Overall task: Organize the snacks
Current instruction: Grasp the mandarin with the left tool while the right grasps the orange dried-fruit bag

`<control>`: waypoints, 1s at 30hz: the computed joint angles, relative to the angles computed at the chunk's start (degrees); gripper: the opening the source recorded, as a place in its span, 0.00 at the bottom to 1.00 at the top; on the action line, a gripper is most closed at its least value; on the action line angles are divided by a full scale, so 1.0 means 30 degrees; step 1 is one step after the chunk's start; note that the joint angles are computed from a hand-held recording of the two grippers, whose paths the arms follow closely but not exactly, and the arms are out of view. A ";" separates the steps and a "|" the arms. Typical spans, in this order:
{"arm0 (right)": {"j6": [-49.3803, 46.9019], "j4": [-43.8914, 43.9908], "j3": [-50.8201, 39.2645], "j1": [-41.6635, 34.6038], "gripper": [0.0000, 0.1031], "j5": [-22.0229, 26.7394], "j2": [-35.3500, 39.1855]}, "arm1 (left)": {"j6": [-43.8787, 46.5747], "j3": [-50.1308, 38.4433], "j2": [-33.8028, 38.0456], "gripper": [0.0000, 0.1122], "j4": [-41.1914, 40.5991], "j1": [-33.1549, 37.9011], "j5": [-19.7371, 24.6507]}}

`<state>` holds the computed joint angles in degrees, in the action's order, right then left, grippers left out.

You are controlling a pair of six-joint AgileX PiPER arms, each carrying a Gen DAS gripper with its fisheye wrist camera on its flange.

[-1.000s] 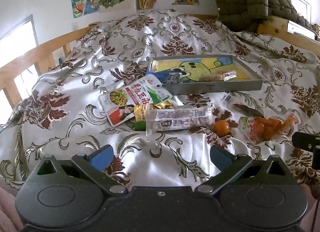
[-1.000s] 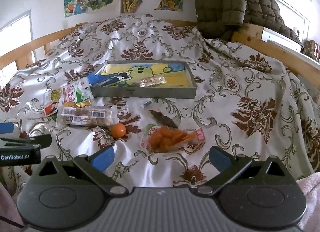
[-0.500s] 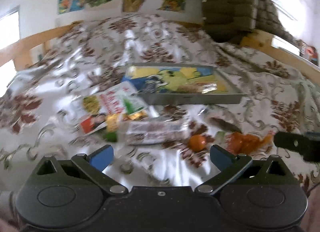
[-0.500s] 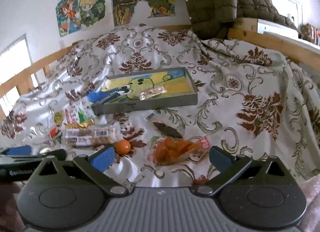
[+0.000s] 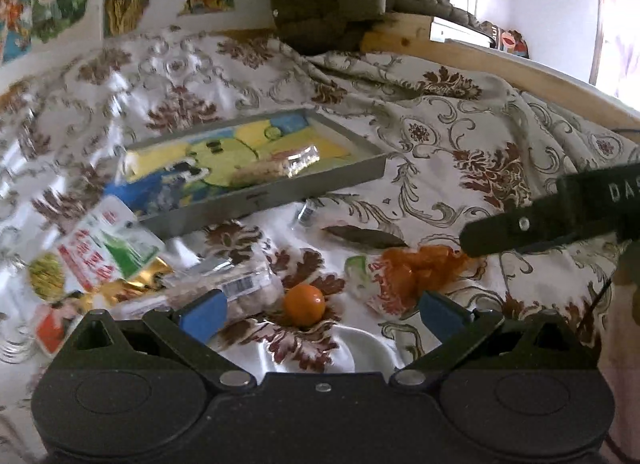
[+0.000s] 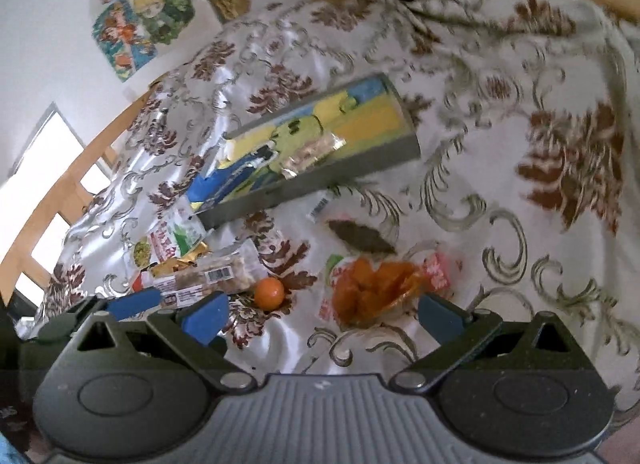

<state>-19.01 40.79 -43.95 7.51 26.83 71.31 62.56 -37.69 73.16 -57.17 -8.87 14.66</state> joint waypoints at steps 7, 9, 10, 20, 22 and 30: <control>0.1232 -0.0608 -0.0978 0.0131 0.87 -0.0371 0.2481 | 0.3055 -0.1250 0.2725 0.80 -0.2781 0.1072 0.1936; 0.1842 -0.1035 -0.1369 0.0194 0.85 -0.0450 0.3214 | 0.3169 -0.1496 0.3222 0.77 -0.2928 0.0970 0.1914; 0.2456 -0.1493 -0.1607 0.0224 0.84 -0.0438 0.3621 | 0.2946 -0.1651 0.3472 0.76 -0.2795 0.0857 0.1811; 0.3992 -0.2628 -0.2724 0.0513 0.68 -0.1023 0.5807 | -0.1678 -0.3753 0.6321 0.52 -0.0049 0.1183 0.2223; 0.4321 -0.3170 -0.2904 0.0784 0.66 -0.1063 0.5927 | -0.1752 -0.3872 0.6546 0.49 -0.0177 0.1214 0.2167; 0.8879 -0.9199 -0.3793 0.2769 0.63 -0.1993 0.6706 | -0.2652 -0.3825 0.6587 0.36 0.0495 0.0993 0.1554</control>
<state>7.62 13.20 -55.33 15.81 20.85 91.43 54.61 -49.16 92.92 -55.69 -5.89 19.33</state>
